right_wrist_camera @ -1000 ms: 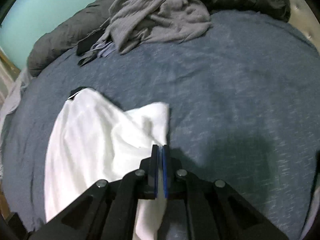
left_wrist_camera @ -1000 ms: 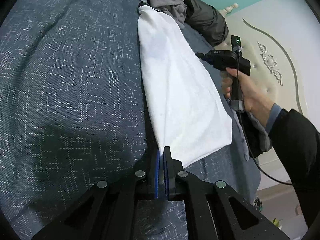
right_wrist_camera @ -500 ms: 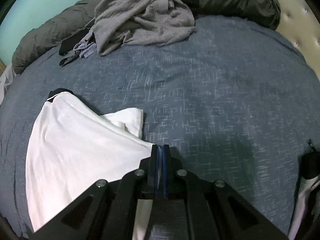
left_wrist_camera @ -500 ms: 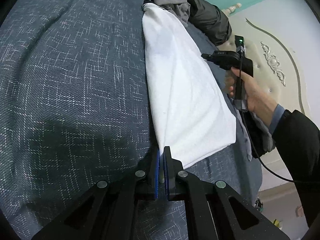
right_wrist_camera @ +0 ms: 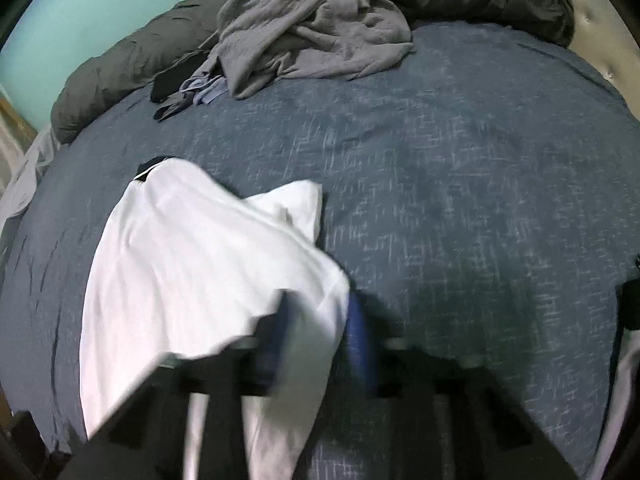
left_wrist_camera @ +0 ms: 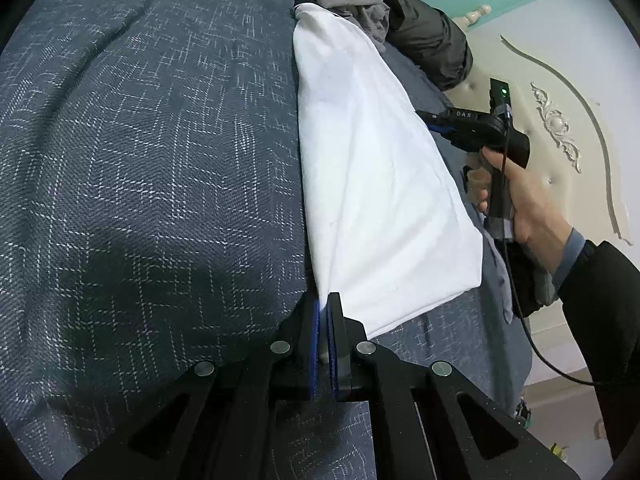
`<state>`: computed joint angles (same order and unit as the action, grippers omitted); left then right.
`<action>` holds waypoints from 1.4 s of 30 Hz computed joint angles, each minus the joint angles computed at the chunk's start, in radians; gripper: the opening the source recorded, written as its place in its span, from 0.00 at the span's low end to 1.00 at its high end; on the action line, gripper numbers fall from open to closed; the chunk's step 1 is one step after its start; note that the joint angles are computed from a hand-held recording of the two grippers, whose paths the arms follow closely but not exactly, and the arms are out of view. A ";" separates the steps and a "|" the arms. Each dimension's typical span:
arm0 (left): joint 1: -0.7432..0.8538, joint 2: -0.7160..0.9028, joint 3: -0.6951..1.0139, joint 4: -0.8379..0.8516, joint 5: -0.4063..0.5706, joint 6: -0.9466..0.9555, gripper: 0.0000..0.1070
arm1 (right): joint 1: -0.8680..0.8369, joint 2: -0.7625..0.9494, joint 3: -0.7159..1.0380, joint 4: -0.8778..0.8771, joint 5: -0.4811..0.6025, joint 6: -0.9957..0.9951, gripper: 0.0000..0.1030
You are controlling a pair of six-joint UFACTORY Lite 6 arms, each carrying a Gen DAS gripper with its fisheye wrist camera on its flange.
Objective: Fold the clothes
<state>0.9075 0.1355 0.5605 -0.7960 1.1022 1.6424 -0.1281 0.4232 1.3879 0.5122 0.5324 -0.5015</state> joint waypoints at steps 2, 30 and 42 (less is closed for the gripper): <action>-0.001 -0.007 -0.003 0.001 -0.006 -0.004 0.03 | -0.009 -0.029 -0.047 0.044 -0.026 -0.043 0.05; 0.027 -0.174 -0.052 0.055 0.005 -0.138 0.42 | -0.380 -1.057 -0.917 0.115 0.463 -0.213 0.64; -0.089 -0.167 -0.093 -0.051 -0.064 -0.152 0.42 | -0.374 -1.029 -0.996 0.149 0.428 -0.272 0.64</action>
<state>0.8186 -0.0311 0.4673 -0.8467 1.0379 1.4902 -0.5026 -0.6062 0.3916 0.6614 0.9600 -0.7739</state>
